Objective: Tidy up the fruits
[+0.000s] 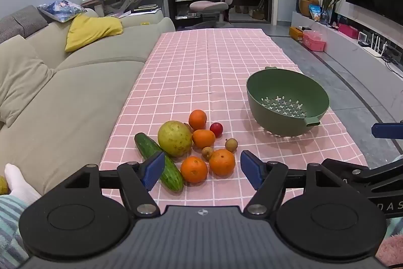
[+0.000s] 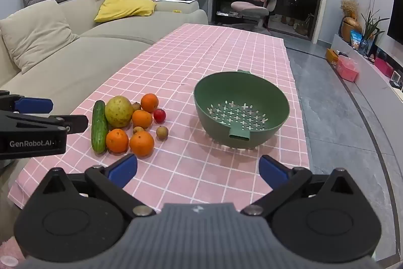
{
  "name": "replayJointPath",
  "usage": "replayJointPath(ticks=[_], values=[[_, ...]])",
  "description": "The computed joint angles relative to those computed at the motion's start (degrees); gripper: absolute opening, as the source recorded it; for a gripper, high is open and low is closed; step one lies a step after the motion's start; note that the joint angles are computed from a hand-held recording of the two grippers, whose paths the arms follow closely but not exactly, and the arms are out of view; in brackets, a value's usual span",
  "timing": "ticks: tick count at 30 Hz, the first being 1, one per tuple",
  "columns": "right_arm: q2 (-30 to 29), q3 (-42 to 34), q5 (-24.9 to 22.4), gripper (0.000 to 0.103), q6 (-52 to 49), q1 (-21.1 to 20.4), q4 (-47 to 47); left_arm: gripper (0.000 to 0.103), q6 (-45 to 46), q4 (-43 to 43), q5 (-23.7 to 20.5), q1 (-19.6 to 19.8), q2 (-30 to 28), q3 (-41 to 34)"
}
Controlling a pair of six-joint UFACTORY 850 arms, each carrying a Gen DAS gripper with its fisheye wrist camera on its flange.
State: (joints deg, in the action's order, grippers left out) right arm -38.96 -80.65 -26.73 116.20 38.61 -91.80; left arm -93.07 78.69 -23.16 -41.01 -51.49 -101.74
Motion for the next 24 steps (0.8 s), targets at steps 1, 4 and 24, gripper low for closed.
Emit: replayJointPath(ticks=[1,4,24], values=[[-0.01,-0.03,0.03,0.099,-0.04,0.01,0.07,0.081,-0.28,-0.04,0.16,0.01,0.04,0.01],[0.0,0.0,0.09,0.099,0.24,0.03,-0.11,0.081,-0.88,0.08,0.42,-0.01,0.18,0.16],[0.09,-0.1,-0.07,0.099,-1.9,-0.01,2.91,0.081,-0.76,0.03,0.53,0.05,0.19,0.33]])
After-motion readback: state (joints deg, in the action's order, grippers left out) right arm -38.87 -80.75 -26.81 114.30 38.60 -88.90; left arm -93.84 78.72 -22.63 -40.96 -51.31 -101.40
